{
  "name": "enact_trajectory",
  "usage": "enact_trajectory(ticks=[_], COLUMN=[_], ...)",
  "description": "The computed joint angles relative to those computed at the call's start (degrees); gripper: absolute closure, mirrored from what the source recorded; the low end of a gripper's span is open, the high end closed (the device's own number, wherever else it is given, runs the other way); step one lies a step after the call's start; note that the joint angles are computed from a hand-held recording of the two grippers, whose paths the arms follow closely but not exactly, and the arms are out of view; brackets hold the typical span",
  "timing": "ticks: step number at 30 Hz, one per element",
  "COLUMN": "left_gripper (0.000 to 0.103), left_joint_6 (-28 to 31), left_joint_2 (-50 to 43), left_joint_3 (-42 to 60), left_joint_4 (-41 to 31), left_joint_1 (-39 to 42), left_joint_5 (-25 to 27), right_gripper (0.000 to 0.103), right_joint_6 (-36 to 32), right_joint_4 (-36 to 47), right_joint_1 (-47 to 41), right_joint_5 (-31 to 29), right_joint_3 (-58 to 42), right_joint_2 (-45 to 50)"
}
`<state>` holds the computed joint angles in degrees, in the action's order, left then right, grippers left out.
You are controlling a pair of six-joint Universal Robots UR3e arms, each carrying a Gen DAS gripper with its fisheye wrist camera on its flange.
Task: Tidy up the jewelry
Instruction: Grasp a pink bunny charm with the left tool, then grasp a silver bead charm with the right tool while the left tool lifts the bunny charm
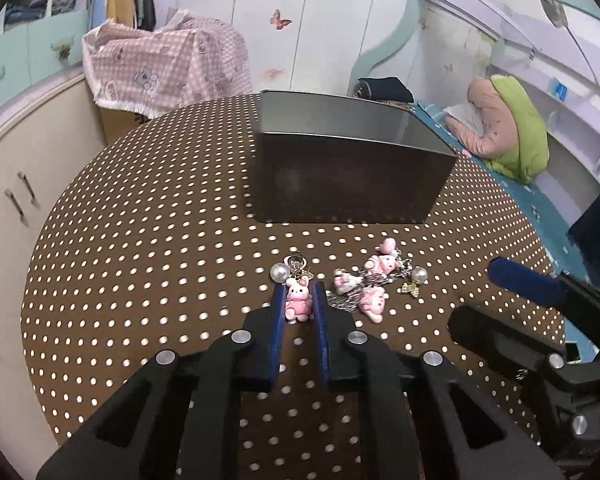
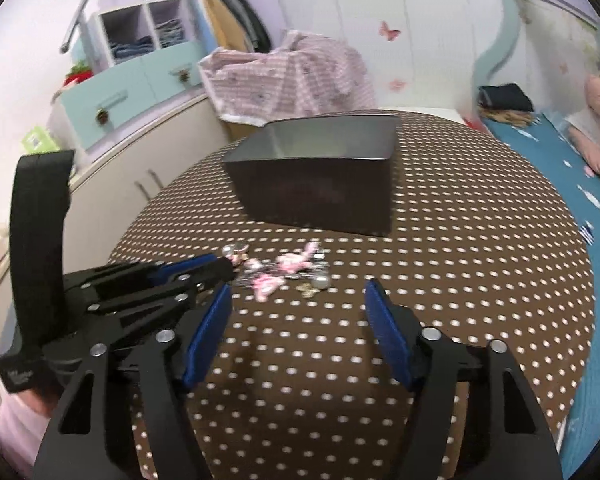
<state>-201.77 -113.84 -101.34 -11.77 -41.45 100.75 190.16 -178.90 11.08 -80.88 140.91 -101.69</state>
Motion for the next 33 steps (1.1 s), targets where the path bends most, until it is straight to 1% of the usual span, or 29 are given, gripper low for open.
enact_trajectory(ticks=[1,3,5,7,10,12,14,15,17,20,22,24,26,27,30,33], left_gripper=[0.091,0.097,0.097,0.097,0.097,0.096,0.096,0.096,0.094,0.081,0.067,0.062,0.063,0.09,0.089,0.089], left_joint_6=[-0.34,-0.49,0.28,0.49,1.45,1.71,2.66,3.0,3.91,4.58,4.52,5.09,5.98,6.3,7.48,6.63], left_joint_2=[1.01,2.5,4.1,5.4,6.99,7.62,7.96,7.87,6.9,5.02,4.23,3.69,2.99,2.65,2.04,3.04], left_joint_3=[-1.55,-3.8,-6.52,-8.33,-11.09,-12.21,-13.0,-12.94,-11.37,-8.86,-8.33,-8.19,-7.37,-6.69,-6.69,-8.56], left_joint_4=[0.86,2.13,4.32,5.4,7.48,7.5,8.28,8.53,7.12,5.05,5.78,6.68,6.52,5.98,6.76,8.47], left_joint_1=[0.73,1.7,2.56,3.0,4.19,4.79,5.6,5.59,5.55,6.01,6.33,6.48,5.62,4.93,4.33,5.48], left_joint_5=[-0.91,-1.79,-2.26,-2.74,-5.12,-5.39,-7.37,-7.46,-7.6,-8.79,-9.63,-10.52,-9.24,-8.05,-7.68,-9.28], right_gripper=[0.042,0.043,0.046,0.055,0.059,0.06,0.06,0.06,0.06,0.06,0.06,0.06,0.06,0.06,0.06,0.06], right_joint_6=[-0.05,0.22,0.02,0.4,1.47,2.39,3.45,3.74,4.26,5.08,5.33,5.48,5.64,5.61,5.65,5.15], right_joint_4=[0.19,0.9,0.81,2.37,4.03,5.47,6.19,6.36,7.62,9.72,10.26,10.78,11.08,11.33,12.06,12.41], right_joint_1=[0.62,1.88,3.78,6.13,7.62,8.44,9.19,9.43,10.03,9.47,8.39,7.16,6.76,6.83,7.4,7.8], right_joint_5=[0.38,0.37,-0.19,-1.85,-2.82,-4.24,-5.78,-6.4,-8.41,-9.72,-9.4,-9.13,-9.13,-9.18,-9.3,-8.96], right_joint_3=[-0.81,-2.5,-4.71,-8.16,-11.24,-13.11,-14.35,-14.79,-15.74,-15.63,-14.3,-12.74,-11.88,-11.88,-12.1,-11.98], right_joint_2=[0.83,2.27,4.74,8.3,11.97,13.9,15.1,15.43,15.72,14.39,12.57,10.48,9.13,8.84,8.21,7.32])
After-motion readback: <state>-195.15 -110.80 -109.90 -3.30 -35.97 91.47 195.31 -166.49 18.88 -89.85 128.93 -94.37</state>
